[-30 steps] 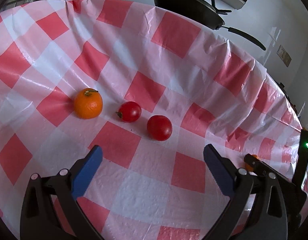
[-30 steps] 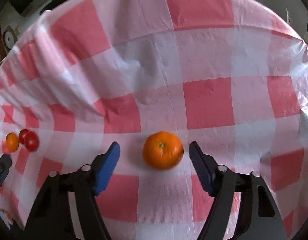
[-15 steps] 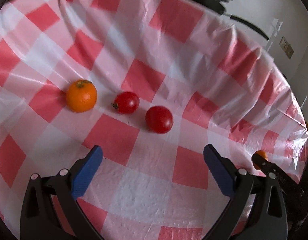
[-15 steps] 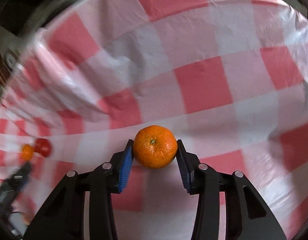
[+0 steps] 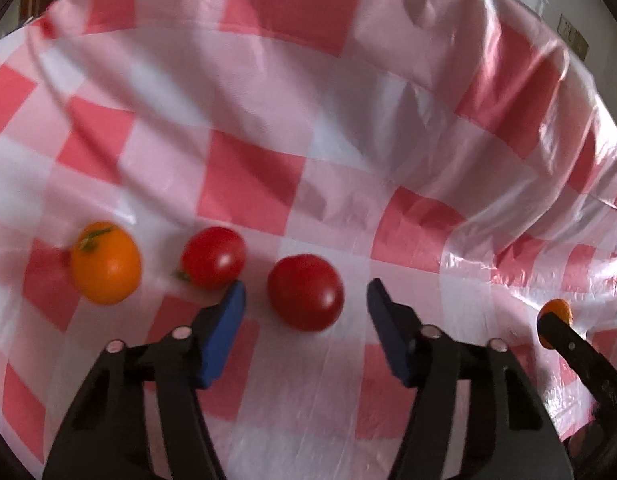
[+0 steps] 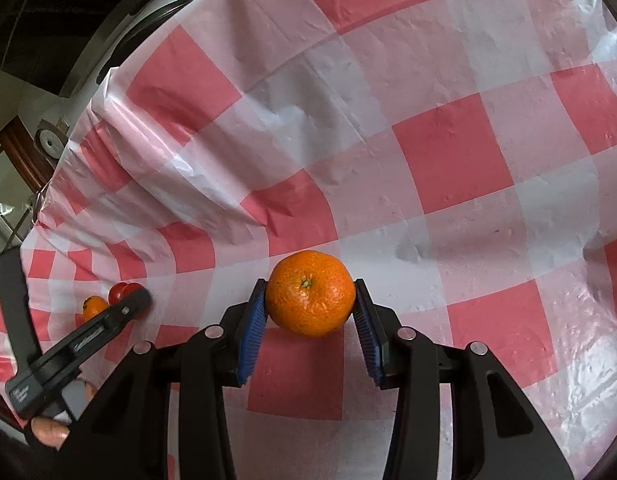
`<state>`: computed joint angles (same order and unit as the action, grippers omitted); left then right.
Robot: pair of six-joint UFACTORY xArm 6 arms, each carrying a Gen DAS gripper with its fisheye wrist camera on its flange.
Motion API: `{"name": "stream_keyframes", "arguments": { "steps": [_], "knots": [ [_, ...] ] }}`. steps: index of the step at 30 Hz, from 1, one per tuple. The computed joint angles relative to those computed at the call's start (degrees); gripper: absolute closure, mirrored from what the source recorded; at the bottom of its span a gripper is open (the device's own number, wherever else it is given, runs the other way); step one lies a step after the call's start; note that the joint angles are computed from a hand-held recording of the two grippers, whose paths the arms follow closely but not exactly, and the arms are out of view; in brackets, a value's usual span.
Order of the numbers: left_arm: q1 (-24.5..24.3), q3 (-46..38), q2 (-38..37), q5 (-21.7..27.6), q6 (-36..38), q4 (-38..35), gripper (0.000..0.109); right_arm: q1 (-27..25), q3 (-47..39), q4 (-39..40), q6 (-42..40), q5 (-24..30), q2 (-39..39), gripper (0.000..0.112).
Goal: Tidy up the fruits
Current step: 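Grasp the large mandarin with the right tool while the left tool grasps a red tomato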
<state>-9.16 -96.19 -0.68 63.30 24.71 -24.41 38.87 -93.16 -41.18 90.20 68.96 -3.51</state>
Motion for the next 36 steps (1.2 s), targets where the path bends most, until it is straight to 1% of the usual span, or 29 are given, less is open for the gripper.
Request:
{"name": "stream_keyframes", "arguments": {
  "steps": [3,5,6,12,15,17,21,24,27,31,33,36],
  "knots": [
    [-0.34,-0.9,0.77,0.19,0.55,0.3,0.055,-0.18,-0.09,0.57,-0.32,-0.05,0.04,0.07],
    [-0.43,-1.13,0.83,0.43,0.89,0.07,0.063,-0.31,0.04,1.01,-0.77,-0.16,-0.15,0.07],
    [-0.03,-1.12,0.75,0.82,1.13,-0.65,0.071,-0.38,0.06,1.1,-0.91,-0.26,-0.19,0.07],
    [1.84,0.32,-0.55,1.32,2.98,-4.01,0.072,-0.85,0.21,1.3,-1.15,-1.29,-0.04,0.07],
    [2.19,0.79,-1.03,1.33,2.99,-4.12,0.072,-0.95,0.66,1.49,-1.21,-1.69,-0.39,0.07],
    [2.33,1.25,-1.32,1.3,3.06,-4.32,0.072,-1.22,1.58,1.52,-1.03,-2.99,-0.91,0.07],
    [2.35,2.23,-1.69,0.07,3.59,-4.53,0.072,-1.59,3.31,1.04,-0.1,-5.14,-2.01,0.07],
    [2.15,4.31,-3.45,-1.5,3.88,-4.2,0.072,-1.85,4.5,0.63,0.92,-6.45,-2.79,0.07],
    [2.43,7.99,-6.84,-4.05,5.39,-3.69,0.071,-1.9,5.03,0.17,1.62,-6.83,-3.18,0.07],
    [4.56,13.73,-12.61,-4.61,8.83,-4.54,0.071,-1.66,5.28,-0.3,2.02,-6.56,-3.52,0.07],
    [6.22,16.01,-15.15,-3.3,10.55,-5.7,0.072,-0.93,5.58,-1.89,3.03,-6.15,-3.95,0.07],
    [9.54,18.83,-18.62,-0.82,13.33,-7.45,0.072,0.91,4.24,-4.0,3.06,-3.61,-3.4,0.07]
  ]
}}
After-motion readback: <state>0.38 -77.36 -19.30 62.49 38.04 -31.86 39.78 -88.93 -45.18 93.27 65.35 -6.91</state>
